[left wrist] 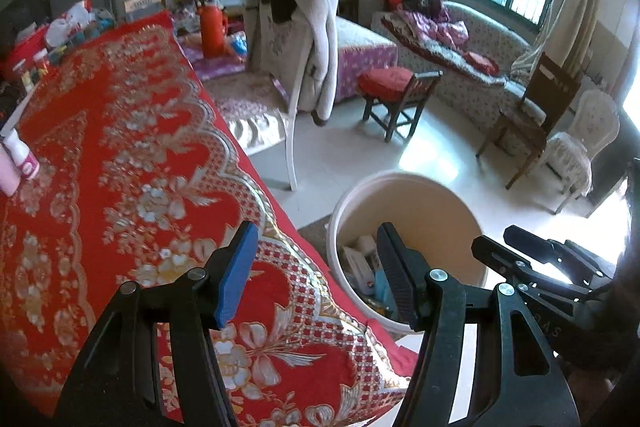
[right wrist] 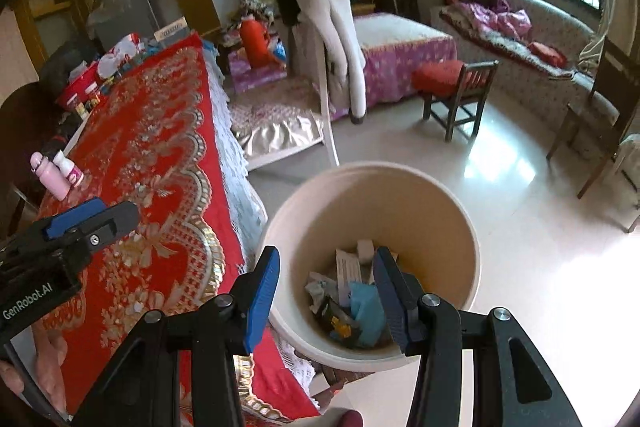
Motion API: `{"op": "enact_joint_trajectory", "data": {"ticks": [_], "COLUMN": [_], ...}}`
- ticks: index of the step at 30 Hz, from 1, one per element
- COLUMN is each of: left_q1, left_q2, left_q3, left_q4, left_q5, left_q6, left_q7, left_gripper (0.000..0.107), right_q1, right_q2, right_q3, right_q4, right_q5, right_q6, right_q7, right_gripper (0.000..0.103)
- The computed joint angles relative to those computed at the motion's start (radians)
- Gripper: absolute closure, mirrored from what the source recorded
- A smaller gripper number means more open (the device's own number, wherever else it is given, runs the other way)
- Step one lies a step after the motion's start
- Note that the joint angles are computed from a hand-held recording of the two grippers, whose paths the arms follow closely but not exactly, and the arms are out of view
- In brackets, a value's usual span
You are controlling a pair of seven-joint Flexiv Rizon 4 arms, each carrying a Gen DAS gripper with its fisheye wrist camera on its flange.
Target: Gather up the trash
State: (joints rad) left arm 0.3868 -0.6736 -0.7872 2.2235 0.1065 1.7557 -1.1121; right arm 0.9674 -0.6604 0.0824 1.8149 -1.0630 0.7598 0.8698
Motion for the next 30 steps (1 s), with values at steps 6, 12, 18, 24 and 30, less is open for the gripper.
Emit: {"op": "enact_joint_trajectory", "data": {"ticks": [6,12,18,24,30], "left_q1": [0.097,0.165,0.205,0.236,0.247], "left_q2": [-0.007,-0.002,-0.001,-0.011,-0.018], "left_q3": [-0.082,-0.14,-0.167,-0.187,-0.191], "left_q4": [0.042,0.082,0.112,0.122,0.121], "left_q5": [0.053,0.113,0.154,0.166,0.171], "left_q6": [0.057,0.064,0.078,0.085,0.084], "left_q7": [-0.024,-0.04,-0.022,-0.016,-0.011], "left_gripper": [0.046,0.046,0.046,0.046,0.046], "right_q1": [0.049,0.091,0.134,0.165,0.186], "right_q2": [0.026,0.024,0.003,-0.003,-0.016], "right_q3": [0.011,0.026,0.041,0.042,0.045], "right_q4": [-0.038,-0.094,-0.164,-0.198,-0.233], "right_q5": [0.016,0.023,0.054,0.061,0.081], "right_q6": [-0.148,-0.288,-0.413,-0.485,-0.544], "right_q7": [-0.014,-0.029,-0.083,-0.092,-0.115], "right_gripper": [0.056,0.056,0.055,0.055,0.055]}}
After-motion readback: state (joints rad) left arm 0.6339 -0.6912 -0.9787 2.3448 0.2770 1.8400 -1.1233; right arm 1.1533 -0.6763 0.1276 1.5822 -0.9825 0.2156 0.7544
